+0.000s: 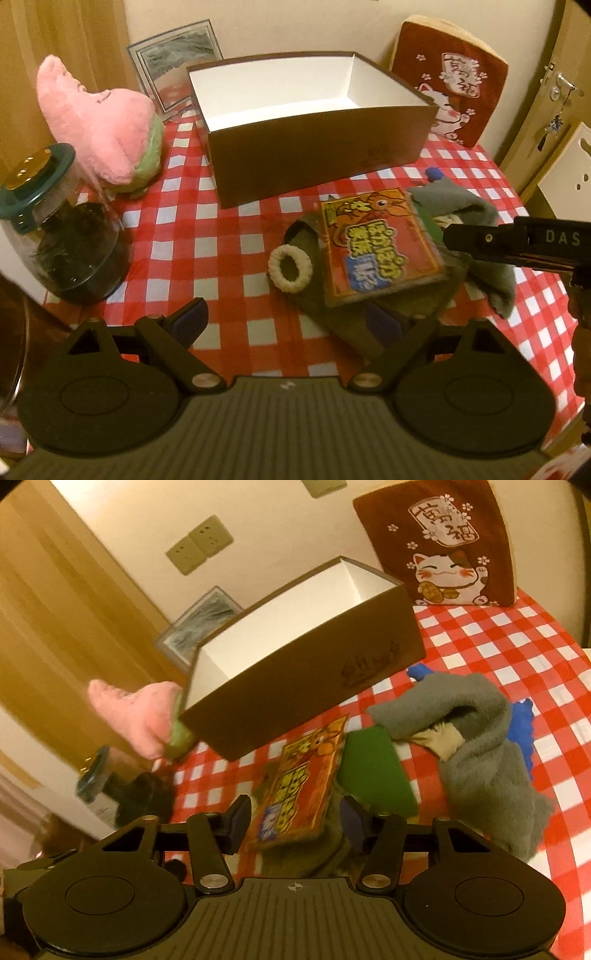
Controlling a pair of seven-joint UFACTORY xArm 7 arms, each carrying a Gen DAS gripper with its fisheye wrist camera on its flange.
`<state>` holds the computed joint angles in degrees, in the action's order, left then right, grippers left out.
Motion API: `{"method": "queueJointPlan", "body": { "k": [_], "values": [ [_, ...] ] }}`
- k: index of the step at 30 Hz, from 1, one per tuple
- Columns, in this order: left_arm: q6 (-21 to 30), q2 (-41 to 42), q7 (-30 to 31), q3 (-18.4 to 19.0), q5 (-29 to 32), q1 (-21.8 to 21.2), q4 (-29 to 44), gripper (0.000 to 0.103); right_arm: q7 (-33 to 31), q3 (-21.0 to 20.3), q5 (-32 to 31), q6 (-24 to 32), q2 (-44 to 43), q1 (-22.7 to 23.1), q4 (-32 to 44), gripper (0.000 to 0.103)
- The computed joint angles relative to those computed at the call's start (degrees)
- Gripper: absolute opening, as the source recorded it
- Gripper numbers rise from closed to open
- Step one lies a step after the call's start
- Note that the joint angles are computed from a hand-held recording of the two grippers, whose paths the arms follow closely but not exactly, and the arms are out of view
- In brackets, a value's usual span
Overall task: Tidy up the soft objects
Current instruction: 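Reach the left tool to the white hair tie and grasp it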
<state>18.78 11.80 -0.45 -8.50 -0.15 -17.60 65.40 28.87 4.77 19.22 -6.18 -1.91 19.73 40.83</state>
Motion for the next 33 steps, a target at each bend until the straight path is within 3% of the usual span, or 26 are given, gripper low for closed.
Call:
{"method": "queueJointPlan", "body": {
  "k": [5, 7, 15, 24, 30, 33],
  "values": [
    [1.45, 5.42, 2.61, -0.13, -1.27, 1.09, 5.04, 0.088, 11.49, -2.38, -13.57, 1.22, 5.18, -1.45, 3.73, 0.053],
    [2.44, 7.87, 2.96, 0.02, -1.46, 1.25, 7.47, 0.087, 10.09, 0.96, -11.81, 1.58, 6.88, -4.91, 5.14, 0.052],
    [5.53, 16.63, 6.13, -0.78, -2.97, 2.00, 16.15, 0.072, 10.96, 1.54, -12.43, 3.71, 10.86, -6.37, 8.79, 0.050],
    [7.75, 21.58, 7.85, -1.04, -4.27, 1.67, 21.45, 0.067, 8.66, 4.06, -11.13, 3.11, 14.74, -9.08, 12.07, 0.043],
    [8.72, 23.01, 8.50, -1.29, -4.80, 1.51, 23.05, 0.058, 1.28, 18.32, -6.47, 1.66, 16.76, -22.00, 13.11, 0.020],
    [8.87, 23.48, 8.29, -0.83, -4.51, 0.97, 23.47, 0.057, -0.28, 20.53, -6.24, 1.16, 17.64, -23.76, 13.56, 0.019]
  ]
}}
